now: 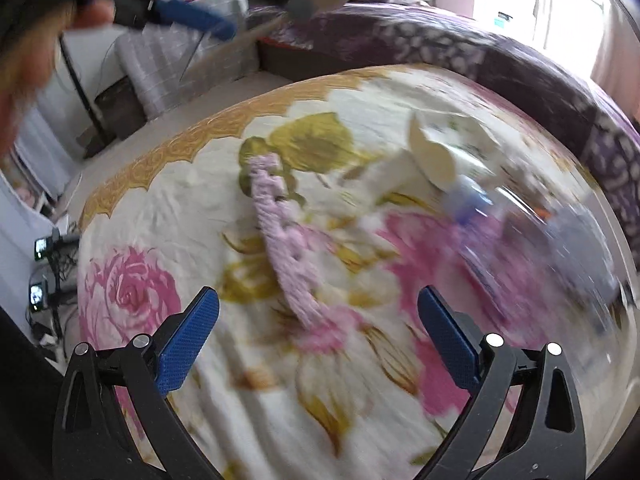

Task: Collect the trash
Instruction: 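Grasp the blue-and-white box with the left tool while the right tool grasps the pink foam strip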

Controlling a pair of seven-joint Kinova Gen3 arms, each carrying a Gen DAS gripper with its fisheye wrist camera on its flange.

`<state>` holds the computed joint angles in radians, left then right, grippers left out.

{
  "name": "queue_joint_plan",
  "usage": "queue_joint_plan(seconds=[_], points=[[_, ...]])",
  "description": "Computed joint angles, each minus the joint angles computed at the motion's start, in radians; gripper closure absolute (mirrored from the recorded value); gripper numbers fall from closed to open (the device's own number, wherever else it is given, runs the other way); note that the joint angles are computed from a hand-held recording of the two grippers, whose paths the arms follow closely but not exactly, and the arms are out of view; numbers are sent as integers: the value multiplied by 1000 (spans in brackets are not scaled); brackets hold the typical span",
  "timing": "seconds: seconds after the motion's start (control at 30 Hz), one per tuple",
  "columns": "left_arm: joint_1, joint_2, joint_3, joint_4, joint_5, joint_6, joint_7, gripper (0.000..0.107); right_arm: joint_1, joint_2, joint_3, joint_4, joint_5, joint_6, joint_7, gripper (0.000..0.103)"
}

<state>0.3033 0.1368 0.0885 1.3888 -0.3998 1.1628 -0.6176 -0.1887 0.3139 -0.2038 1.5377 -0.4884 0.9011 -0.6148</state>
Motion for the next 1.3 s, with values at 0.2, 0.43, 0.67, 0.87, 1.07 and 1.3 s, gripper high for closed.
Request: queue_joint_plan(seconds=[0.2,0.43,0.67,0.87,1.07,1.3], points=[[-29,-20,-5,20,43,-26,3,45,-73,24,-4,-11,68,-29,-63,30],[-45,-59,0,54,32,-53,48,45,-63,52,-6,-44,71,10,-122,79],[-35,-52,14,45,-7,-44,101,45,12,16,-12,5,-20,-52,-104,79],[9,-26,25,17,-70,-29,163,45,70,-17,0,12,-99,-81,-76,79],[64,17,23,-26,-118,-3,191,45,118,-30,21,-3,-152,-87,-75,79],[146,78,8,-81,-183,20,233,45,155,-50,46,-9,-171,-125,-96,79]])
